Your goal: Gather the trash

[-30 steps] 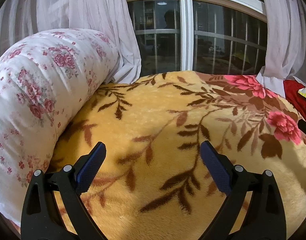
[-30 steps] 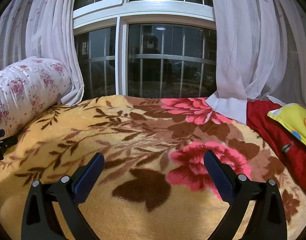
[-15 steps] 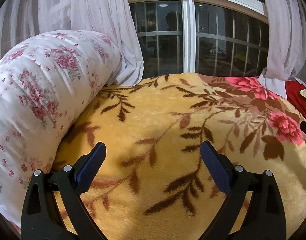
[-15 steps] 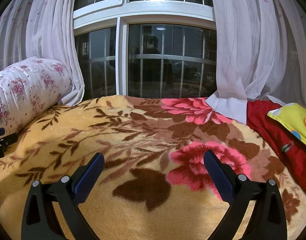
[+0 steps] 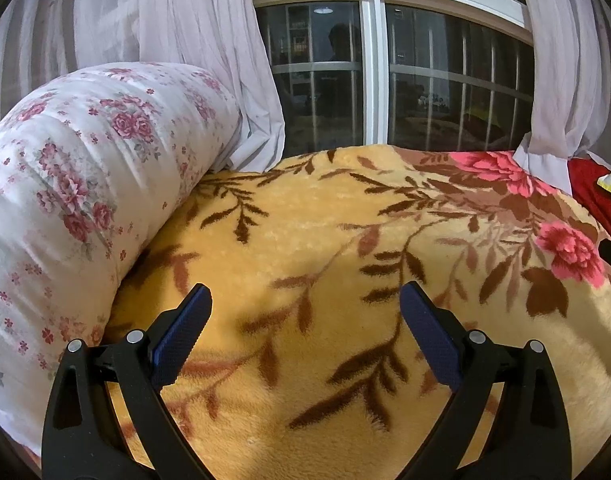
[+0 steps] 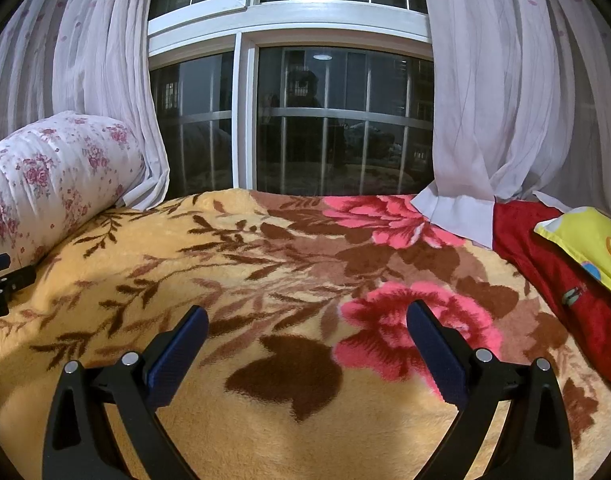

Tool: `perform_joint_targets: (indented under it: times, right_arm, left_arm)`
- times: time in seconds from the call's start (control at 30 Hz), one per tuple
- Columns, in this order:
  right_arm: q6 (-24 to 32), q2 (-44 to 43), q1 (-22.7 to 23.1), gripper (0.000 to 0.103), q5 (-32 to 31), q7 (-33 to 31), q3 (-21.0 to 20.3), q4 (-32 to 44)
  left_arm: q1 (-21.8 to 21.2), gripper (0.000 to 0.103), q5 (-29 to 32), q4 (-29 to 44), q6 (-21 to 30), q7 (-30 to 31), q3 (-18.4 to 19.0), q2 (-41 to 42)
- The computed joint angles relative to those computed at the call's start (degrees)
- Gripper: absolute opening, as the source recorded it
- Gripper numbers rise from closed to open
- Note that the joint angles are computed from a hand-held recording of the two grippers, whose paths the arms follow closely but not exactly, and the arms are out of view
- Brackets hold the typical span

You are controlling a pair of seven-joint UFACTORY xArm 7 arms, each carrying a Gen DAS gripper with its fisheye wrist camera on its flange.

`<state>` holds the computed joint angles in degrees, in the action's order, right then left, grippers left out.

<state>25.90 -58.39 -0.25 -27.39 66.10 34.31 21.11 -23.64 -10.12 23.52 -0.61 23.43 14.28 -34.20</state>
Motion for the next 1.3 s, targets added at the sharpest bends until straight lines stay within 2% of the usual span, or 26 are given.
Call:
perform_joint_targets:
  times: [0.9,1.0,1.23,1.3]
  right_arm:
    - [-0.6,-0.4,0.1,0.098,0.1,-0.8,-0.5,-0.4]
    - [-0.4,-0.2,0.1,0.098,0.2,-0.8,-0.3,-0.4]
    - [-0.6,-0.1,0.5,0.098,0.0,-1.3,-0.7,-1.0]
    - [-0.9,0.3,0.2,0.098,0.0,-1.1,-0.4,-0.8]
  left_arm:
    - [0.3,0.093,0.3,-0.1,-0.2,-0.6,-0.3,0.2]
    - [-0.6,0.093,0.0,-0.2,-1.1,-0.7,0.6,0.2]
    - [-6.7,0.093,-0.8,-0.3,-3.6,0.1,7.1,0.1]
    - [-6.5,0.093,-0.4,-0.5,-4.4,-0.1,6.9,0.4]
